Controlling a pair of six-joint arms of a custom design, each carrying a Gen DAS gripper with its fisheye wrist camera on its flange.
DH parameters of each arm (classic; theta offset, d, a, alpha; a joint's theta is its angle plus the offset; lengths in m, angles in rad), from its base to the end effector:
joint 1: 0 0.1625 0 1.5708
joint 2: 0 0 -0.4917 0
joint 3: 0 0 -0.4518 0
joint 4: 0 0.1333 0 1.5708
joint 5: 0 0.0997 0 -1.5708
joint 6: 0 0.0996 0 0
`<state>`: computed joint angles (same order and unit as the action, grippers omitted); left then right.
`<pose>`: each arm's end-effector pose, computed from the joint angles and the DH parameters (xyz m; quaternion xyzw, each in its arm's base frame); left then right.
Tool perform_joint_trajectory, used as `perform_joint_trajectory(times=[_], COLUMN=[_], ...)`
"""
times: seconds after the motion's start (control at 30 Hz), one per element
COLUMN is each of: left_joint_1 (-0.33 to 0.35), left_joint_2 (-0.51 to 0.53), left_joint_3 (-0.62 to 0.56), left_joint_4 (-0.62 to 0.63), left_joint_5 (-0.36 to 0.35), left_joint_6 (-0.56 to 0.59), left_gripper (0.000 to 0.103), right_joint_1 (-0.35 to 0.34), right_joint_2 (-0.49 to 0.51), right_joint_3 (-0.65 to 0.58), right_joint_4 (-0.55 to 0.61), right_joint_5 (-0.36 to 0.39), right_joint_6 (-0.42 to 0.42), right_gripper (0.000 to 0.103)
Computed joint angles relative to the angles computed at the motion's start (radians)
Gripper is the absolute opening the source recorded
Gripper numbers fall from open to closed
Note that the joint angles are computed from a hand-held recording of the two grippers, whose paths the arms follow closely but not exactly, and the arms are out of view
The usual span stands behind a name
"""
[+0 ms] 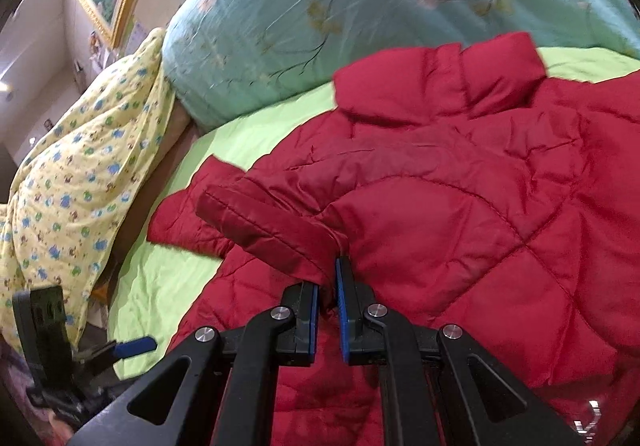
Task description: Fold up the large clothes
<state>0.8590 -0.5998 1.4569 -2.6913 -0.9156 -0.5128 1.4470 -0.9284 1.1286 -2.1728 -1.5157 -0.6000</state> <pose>-0.3877 -0.7464 0.0482 0.0512 0.9382 -0.2851 0.1896 0.0305 -0.8785 0.4138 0.2364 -0.9506 0.1961 0.0454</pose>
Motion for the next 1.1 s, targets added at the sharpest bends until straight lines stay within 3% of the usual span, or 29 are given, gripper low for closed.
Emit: perform_joint_trajectory(times=[0.17, 0.3, 0.63, 0.7, 0.77, 0.83, 0.93, 1.03, 1.1], left_joint_1=[0.015, 0.04, 0.152, 0.168, 0.181, 0.187, 0.177, 0.171, 0.163], left_joint_2=[0.016, 0.04, 0.188, 0.209, 0.229, 0.241, 0.248, 0.246, 0.243], left_joint_3=[-0.054, -0.126, -0.446, -0.476, -0.506, -0.521, -0.531, -0.529, -0.528], left_joint_4=[-0.007, 0.001, 0.146, 0.151, 0.166, 0.177, 0.192, 0.19, 0.196], left_joint_5=[0.008, -0.034, -0.352, -0.398, -0.438, -0.464, -0.418, -0.371, -0.315], left_joint_6=[0.04, 0.061, 0.009, 0.0, -0.002, 0.01, 0.043, 0.081, 0.115], left_gripper=[0.103, 0.103, 0.103, 0.094, 0.059, 0.034, 0.021, 0.018, 0.017], right_joint_1=[0.003, 0.008, 0.021, 0.019, 0.016, 0.015, 0.019, 0.016, 0.012], right_joint_2=[0.014, 0.025, 0.02, 0.02, 0.021, 0.022, 0.02, 0.01, -0.004], right_joint_3=[0.006, 0.016, 0.061, 0.06, 0.056, 0.053, 0.056, 0.051, 0.053], right_joint_4=[0.011, 0.004, -0.06, -0.059, -0.051, -0.045, -0.047, -0.011, 0.007], right_joint_5=[0.018, 0.02, -0.022, -0.016, -0.01, -0.01, -0.034, -0.04, -0.042], right_joint_6=[0.01, 0.0, -0.054, -0.053, -0.046, -0.04, -0.036, -0.03, -0.025], right_gripper=[0.008, 0.008, 0.013, 0.014, 0.014, 0.014, 0.017, 0.024, 0.037])
